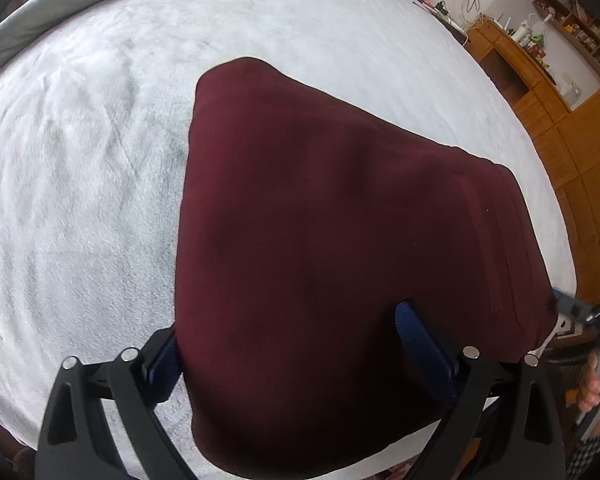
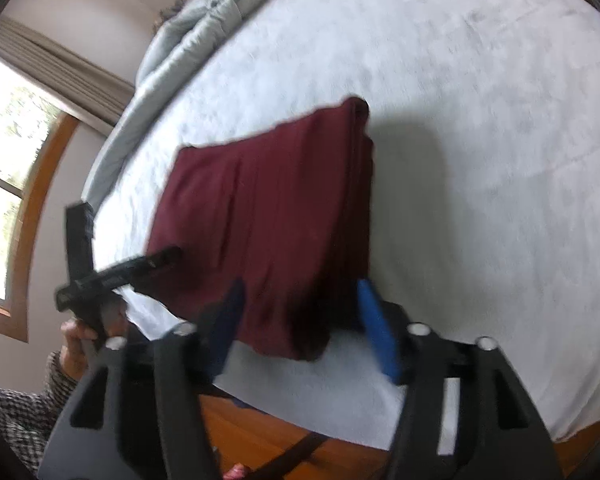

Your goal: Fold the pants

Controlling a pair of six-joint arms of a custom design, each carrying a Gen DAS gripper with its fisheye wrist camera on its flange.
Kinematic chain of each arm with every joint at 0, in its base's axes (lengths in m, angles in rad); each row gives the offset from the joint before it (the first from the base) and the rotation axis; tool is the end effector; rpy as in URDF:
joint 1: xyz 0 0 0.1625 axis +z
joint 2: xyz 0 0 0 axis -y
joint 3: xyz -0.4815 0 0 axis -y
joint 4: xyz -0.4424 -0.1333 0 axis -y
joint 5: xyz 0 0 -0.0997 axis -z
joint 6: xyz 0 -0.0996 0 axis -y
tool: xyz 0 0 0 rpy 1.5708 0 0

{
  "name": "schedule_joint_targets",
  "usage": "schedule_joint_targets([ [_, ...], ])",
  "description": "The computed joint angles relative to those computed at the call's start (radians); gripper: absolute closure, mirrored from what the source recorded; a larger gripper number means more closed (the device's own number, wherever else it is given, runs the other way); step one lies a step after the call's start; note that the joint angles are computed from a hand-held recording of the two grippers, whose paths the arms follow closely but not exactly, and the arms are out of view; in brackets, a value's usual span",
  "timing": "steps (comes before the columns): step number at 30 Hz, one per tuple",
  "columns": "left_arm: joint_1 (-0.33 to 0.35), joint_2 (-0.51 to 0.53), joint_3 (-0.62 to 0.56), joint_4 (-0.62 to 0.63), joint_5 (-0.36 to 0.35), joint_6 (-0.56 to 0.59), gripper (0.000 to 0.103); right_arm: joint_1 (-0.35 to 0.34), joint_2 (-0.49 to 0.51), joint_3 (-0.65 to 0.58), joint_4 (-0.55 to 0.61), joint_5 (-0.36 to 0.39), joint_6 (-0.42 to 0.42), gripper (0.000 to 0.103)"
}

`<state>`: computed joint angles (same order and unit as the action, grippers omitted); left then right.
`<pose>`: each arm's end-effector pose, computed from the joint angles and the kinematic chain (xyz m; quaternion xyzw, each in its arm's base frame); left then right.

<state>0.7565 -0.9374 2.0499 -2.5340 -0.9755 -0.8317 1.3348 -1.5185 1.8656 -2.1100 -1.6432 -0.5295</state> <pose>-0.2825 -0.5268 0.0575 0.0136 0.9535 -0.1659 0.2512 -0.0079 -0.5720 0.4144 0.1420 -0.9846 0.0755 0.0692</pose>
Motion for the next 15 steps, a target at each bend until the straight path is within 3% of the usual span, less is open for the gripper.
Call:
schedule_joint_targets([
  [3, 0.000, -0.002, -0.006, 0.016, -0.006, 0.009, 0.007, 0.001, 0.020, -0.015, -0.012, 0.018, -0.011, 0.028],
  [8, 0.005, -0.001, -0.026, 0.047, 0.005, 0.034, 0.006, -0.015, 0.093, -0.067, 0.016, 0.030, 0.003, 0.027],
  [12, 0.001, 0.003, -0.038, 0.072, 0.021, 0.043, 0.006, -0.015, 0.137, -0.087, 0.031, -0.004, 0.002, 0.025],
  [15, -0.004, 0.007, -0.043, 0.081, 0.035, 0.044, 0.006, -0.028, 0.157, -0.098, 0.060, 0.023, -0.002, 0.020],
])
